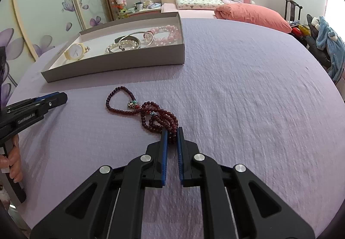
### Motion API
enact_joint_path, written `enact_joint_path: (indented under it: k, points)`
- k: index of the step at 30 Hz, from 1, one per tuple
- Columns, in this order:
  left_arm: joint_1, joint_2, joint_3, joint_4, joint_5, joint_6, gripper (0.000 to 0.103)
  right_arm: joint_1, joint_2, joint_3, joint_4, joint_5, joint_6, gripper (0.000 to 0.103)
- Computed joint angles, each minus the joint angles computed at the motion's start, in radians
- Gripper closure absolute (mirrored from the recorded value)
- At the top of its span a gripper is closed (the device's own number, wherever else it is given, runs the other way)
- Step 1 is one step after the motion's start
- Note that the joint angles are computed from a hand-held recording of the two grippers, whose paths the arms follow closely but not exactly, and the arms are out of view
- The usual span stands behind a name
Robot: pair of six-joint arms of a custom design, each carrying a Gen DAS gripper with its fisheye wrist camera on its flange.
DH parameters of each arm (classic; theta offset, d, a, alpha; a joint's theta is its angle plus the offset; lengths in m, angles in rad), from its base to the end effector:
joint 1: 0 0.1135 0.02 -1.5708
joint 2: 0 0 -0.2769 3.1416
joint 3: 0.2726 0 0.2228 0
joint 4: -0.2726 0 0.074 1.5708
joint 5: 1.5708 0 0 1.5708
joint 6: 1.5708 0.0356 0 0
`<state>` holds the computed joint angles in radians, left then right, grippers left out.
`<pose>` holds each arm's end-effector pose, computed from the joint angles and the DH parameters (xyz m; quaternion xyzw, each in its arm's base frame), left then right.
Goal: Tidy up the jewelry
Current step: 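Close the right tool on the dark red bead necklace while the left tool grasps the second pearl stud, then lift the bead necklace and pearl stud and carry them over the tray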
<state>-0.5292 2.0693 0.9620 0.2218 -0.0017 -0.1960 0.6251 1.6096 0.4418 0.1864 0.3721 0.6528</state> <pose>0.3206 -0.1874 0.1067 0.1559 0.9289 -0.1184 0.3144 0.1938 0.1239 0.1273 0.0668 0.9395 0.0281 0.3347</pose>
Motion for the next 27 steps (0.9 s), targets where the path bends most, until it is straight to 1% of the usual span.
enact_joint_path:
  k: [3,9,14,19,23,27]
  points:
    - [0.015,-0.008,-0.010,0.008,0.010,-0.001,0.089,0.002,-0.007,-0.010,0.014,-0.011,0.000,0.094]
    - [0.071,-0.108,-0.140,0.109,0.013,0.013,0.089,0.028,-0.067,-0.026,0.019,0.013,-0.006,0.094]
    - [0.135,-0.236,-0.264,0.176,0.002,0.022,0.089,0.068,-0.136,-0.022,0.022,0.062,-0.022,0.095]
    - [0.193,-0.353,-0.357,0.219,-0.008,0.025,0.089,0.103,-0.185,-0.012,0.042,0.113,-0.040,0.095]
    - [0.220,-0.437,-0.444,0.261,-0.023,0.032,0.089,0.139,-0.222,-0.034,0.086,0.164,-0.051,0.095]
    - [0.237,-0.492,-0.504,0.278,-0.020,0.032,0.089,0.167,-0.269,-0.059,0.142,0.203,-0.071,0.095]
